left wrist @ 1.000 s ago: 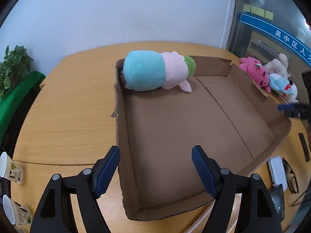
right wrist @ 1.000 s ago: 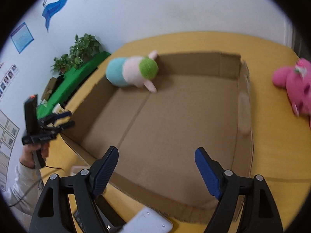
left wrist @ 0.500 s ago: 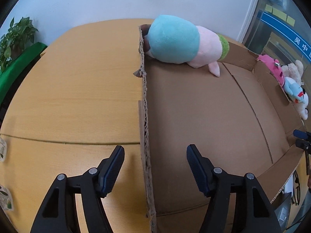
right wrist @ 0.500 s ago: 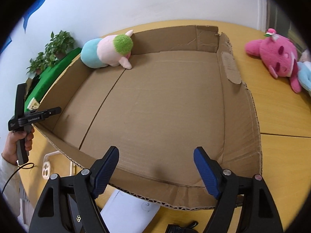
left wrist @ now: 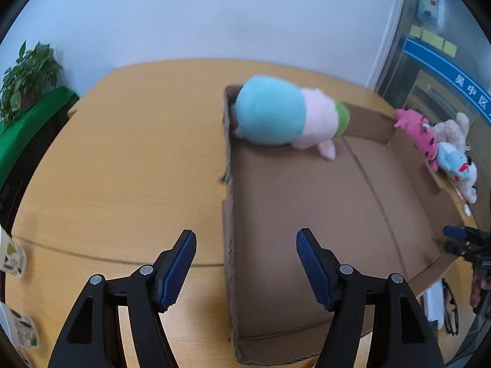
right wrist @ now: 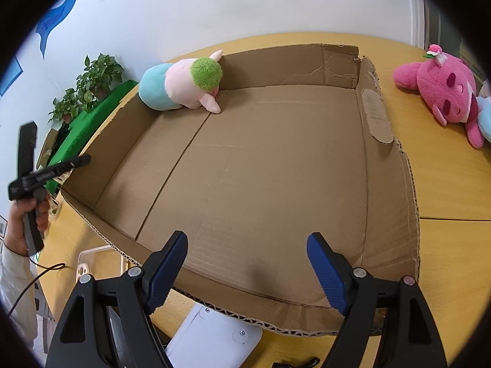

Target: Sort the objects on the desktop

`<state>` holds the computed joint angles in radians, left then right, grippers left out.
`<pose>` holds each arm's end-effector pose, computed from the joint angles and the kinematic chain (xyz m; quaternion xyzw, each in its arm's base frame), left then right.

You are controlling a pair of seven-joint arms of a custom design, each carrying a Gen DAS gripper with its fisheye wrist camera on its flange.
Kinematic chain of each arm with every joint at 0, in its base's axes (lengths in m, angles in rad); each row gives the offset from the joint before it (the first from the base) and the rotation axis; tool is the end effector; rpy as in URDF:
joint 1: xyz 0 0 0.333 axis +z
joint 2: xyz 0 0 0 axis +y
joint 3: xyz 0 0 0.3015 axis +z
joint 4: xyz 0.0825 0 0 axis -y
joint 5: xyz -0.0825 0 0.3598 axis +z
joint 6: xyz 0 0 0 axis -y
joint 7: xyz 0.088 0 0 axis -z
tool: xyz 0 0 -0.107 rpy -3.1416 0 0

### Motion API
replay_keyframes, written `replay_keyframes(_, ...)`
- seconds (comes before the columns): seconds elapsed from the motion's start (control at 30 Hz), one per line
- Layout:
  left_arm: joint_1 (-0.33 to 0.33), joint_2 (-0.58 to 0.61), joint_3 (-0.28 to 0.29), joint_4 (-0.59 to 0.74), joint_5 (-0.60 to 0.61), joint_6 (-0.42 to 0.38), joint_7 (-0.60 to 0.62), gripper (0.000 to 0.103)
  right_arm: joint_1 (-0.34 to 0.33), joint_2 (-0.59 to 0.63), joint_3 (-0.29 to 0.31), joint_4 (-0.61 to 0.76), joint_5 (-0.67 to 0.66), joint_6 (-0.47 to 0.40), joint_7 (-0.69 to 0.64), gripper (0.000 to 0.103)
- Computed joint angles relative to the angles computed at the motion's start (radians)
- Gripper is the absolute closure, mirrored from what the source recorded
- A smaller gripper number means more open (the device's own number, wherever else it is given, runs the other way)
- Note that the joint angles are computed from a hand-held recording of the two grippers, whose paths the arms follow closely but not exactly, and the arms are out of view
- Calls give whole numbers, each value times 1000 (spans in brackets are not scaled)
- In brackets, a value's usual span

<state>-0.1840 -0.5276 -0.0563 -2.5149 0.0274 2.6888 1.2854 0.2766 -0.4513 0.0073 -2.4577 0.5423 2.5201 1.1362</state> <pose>0.4055 -0.1030 0.5396 -0.6713 0.6566 -0.2850 0.1924 0.4164 0.1168 0.5121 -0.7781 0.5410 -0.0525 0.3149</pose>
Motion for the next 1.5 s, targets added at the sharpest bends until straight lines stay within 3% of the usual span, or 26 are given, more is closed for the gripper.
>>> replay_keyframes(0.2,-103,74,76,122,-132,12,136,28,20,19,0,20,32,27,-8,23)
replay_keyframes(0.33,-134,205,91,264,-234,53,261,26,35,-22,-12,2,70,36,-27,23)
replay_keyframes(0.57,-90,488,47,575,-350,56,402,26,26,-64,-7,9,60,58,-8,23)
replay_keyframes(0.63,-65,574,28,668,-456,21,471,26,33,-59,-12,18,66,61,-10,23)
replay_keyframes(0.73,-32,652,8,735,-379,-76,385,29,37,-41,-11,27,68,58,-6,23)
replay_keyframes(0.87,-9,617,-29,637,-260,-14,339,29,52,-29,-23,20,96,44,-23,23)
replay_keyframes(1.07,54,585,-92,591,-217,-131,251,28,48,-4,-25,22,127,17,-22,23)
replay_keyframes(1.17,54,593,-107,587,-83,-131,162,25,47,1,-16,22,134,18,-20,23)
replay_keyframes(1.33,68,630,-118,649,-88,-158,76,17,37,5,2,15,109,22,7,23)
replay_keyframes(1.5,58,682,-121,724,-10,-200,-51,9,34,-20,10,-10,88,32,32,23)
